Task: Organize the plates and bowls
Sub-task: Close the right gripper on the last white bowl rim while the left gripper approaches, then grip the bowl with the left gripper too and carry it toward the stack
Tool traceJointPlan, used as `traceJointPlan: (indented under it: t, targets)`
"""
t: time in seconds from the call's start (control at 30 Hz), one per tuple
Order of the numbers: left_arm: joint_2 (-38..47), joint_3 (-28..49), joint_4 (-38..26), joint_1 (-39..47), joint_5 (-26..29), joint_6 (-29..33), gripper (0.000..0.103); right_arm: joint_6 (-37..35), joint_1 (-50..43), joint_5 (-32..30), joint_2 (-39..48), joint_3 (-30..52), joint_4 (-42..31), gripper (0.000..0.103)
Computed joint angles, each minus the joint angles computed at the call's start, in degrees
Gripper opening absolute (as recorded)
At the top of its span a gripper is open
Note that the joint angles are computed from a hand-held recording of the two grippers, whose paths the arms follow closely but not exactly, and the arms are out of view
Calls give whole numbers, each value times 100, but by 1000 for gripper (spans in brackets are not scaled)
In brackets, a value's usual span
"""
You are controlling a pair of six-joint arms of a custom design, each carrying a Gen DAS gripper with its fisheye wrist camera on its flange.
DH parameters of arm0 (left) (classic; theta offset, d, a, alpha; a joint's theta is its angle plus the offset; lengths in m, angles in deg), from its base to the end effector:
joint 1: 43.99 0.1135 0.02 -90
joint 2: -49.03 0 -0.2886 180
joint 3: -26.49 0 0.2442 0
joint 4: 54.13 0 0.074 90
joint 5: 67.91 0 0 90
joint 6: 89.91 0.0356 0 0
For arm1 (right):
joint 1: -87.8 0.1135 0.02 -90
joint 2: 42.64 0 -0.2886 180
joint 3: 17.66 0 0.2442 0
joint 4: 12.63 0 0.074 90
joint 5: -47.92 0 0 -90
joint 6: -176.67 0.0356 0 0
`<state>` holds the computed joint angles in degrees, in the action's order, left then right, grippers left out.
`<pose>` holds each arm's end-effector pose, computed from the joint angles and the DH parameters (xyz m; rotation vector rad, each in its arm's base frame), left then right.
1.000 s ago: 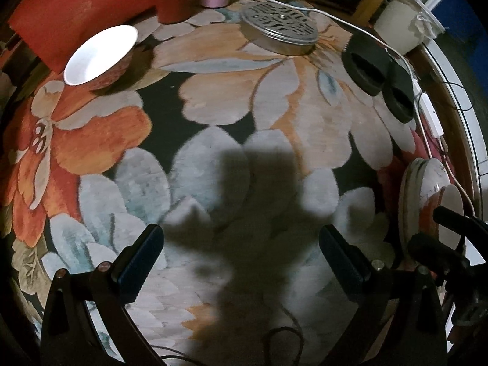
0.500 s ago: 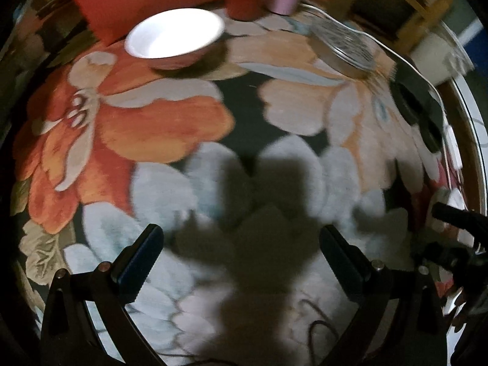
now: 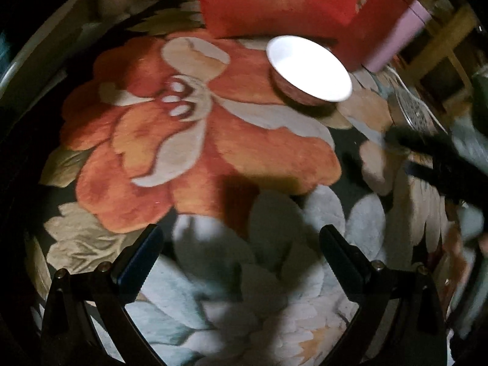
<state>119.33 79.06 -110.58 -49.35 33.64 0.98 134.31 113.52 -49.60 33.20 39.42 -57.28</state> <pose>0.1835 -0.0244 0.2061 0.1959 2.8521 -0.3044 0.2048 0.1038 0.2171 0.4890 2.7536 0.5421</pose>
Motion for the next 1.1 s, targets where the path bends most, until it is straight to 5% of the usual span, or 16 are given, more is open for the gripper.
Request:
traceJointPlan:
  t: [0.07, 0.33, 0.47, 0.6, 0.83, 1.03, 1.1]
  targets:
    - [-27, 14, -38, 390, 141, 203, 102, 72, -103, -50, 433, 191, 330, 98]
    - [211, 85, -21, 1423, 414, 627, 102, 543, -382, -327, 1943, 1105, 682, 57]
    - [251, 36, -20, 1517, 442, 758, 102, 621, -465, -593, 2396, 1312, 666, 18]
    - [265, -24, 0, 1542, 462, 833, 102, 519, -471, -924, 2177, 888, 1044, 15]
    - [365, -57, 51, 1622, 493, 885, 102, -417, -143, -2662, 2166, 267, 1519, 14]
    - [512, -242, 176, 1385, 504, 802, 100, -725, 744, -2541, 1883, 14, 1410, 15]
    - [570, -348, 297, 1150, 440, 707, 88, -490, 906, -2317, 1683, -116, 1540, 17]
